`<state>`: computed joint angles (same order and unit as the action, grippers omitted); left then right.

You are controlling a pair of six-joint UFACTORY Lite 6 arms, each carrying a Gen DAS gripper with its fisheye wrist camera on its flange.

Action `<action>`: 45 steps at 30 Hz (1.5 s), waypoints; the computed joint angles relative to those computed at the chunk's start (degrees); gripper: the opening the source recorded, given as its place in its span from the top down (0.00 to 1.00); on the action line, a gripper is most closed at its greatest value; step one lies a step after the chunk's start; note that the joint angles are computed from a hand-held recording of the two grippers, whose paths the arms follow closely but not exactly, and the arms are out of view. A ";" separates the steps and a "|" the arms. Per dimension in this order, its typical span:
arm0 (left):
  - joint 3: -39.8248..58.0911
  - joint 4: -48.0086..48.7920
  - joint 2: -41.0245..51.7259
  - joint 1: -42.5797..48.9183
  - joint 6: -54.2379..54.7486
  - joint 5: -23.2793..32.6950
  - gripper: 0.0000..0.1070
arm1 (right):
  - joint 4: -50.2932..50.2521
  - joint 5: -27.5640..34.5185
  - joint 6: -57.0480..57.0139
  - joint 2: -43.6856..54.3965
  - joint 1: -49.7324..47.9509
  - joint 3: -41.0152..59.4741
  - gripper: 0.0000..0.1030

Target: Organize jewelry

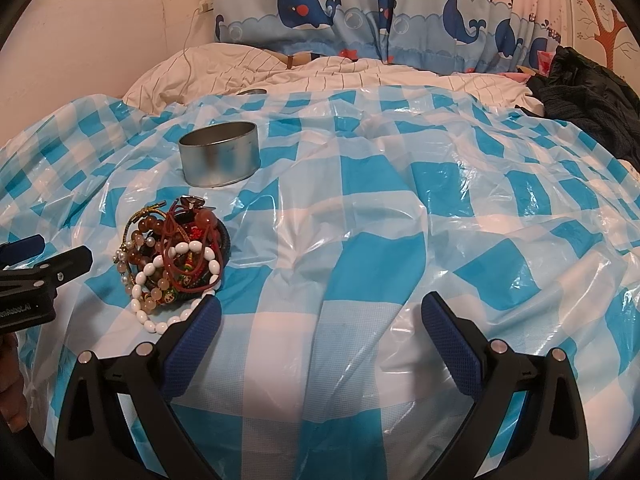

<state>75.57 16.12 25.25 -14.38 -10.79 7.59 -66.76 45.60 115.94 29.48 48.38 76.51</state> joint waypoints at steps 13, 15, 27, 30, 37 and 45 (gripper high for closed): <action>0.06 0.09 0.11 0.07 -0.01 0.02 0.10 | -0.01 -0.04 -0.10 -0.06 0.02 -0.05 0.07; -0.04 0.73 0.24 0.18 -0.55 -0.20 0.10 | 0.03 -0.07 -0.14 -0.06 -0.01 -0.04 0.07; 0.16 -0.47 0.19 0.14 0.56 0.09 0.10 | 0.04 -0.10 -0.19 0.02 -0.03 0.05 0.07; 0.19 -0.45 0.30 0.22 0.65 0.04 0.10 | 0.03 -0.09 -0.16 0.04 -0.02 0.06 0.07; 0.32 -0.58 0.34 0.18 0.81 0.19 0.10 | 0.05 -0.11 -0.17 0.01 -0.01 0.03 0.07; 0.46 -0.40 0.29 0.04 0.53 0.51 0.10 | 0.09 -0.11 -0.22 -0.01 -0.01 0.01 0.07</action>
<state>76.03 15.72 25.54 -14.34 -10.26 8.10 -66.67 45.49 115.73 29.47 48.37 76.52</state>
